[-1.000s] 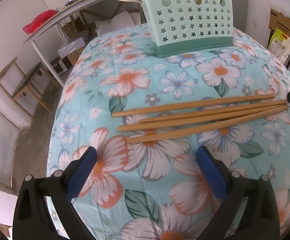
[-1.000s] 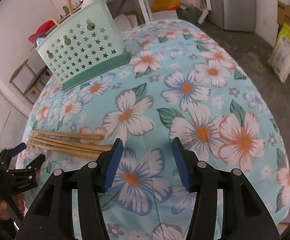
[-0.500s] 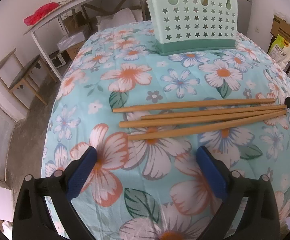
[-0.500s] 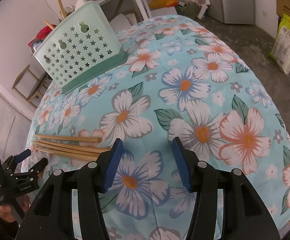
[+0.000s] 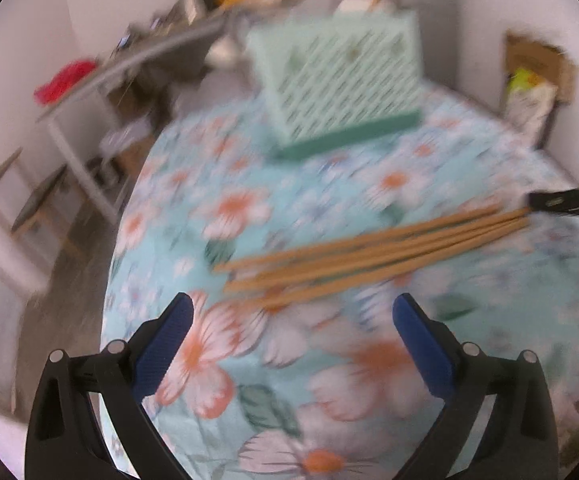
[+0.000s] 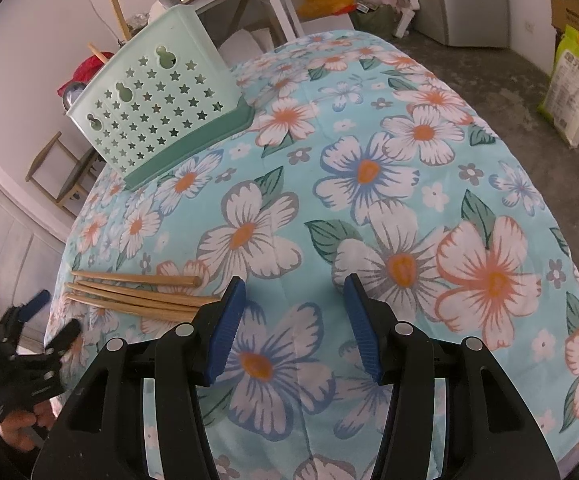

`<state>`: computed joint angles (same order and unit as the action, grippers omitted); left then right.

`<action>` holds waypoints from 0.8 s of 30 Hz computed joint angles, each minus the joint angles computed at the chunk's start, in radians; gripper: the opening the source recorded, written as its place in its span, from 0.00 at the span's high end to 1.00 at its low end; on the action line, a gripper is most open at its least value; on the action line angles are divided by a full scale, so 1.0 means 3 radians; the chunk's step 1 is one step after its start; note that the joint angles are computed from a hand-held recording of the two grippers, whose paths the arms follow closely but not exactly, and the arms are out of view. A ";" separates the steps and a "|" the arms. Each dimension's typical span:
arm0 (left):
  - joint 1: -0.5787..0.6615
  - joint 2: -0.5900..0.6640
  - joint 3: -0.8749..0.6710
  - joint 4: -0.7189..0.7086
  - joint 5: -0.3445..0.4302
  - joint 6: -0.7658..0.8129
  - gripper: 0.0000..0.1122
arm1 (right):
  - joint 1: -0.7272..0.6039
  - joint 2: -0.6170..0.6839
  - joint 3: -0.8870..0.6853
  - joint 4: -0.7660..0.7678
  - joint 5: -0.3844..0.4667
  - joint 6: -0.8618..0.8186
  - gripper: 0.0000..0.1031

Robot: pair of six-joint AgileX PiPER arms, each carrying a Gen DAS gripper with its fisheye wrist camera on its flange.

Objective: Organize utensils
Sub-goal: 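Grasp one bamboo chopstick with the left tool and lift it upright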

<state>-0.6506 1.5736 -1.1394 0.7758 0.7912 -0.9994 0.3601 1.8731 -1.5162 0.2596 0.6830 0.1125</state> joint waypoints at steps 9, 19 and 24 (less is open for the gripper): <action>-0.0418 0.0388 -0.0274 0.0381 0.0004 0.0716 0.61 | 0.0039 0.0005 0.0001 -0.0066 -0.0045 0.0075 0.52; -0.0505 0.0720 -0.0395 0.0696 0.0051 0.1346 0.86 | 0.0003 -0.0004 0.0047 0.0083 -0.0100 -0.0046 0.52; -0.0593 0.0610 -0.0328 0.0602 0.0127 0.1717 0.89 | 0.0017 0.0030 0.0012 0.0110 -0.0109 -0.0032 0.52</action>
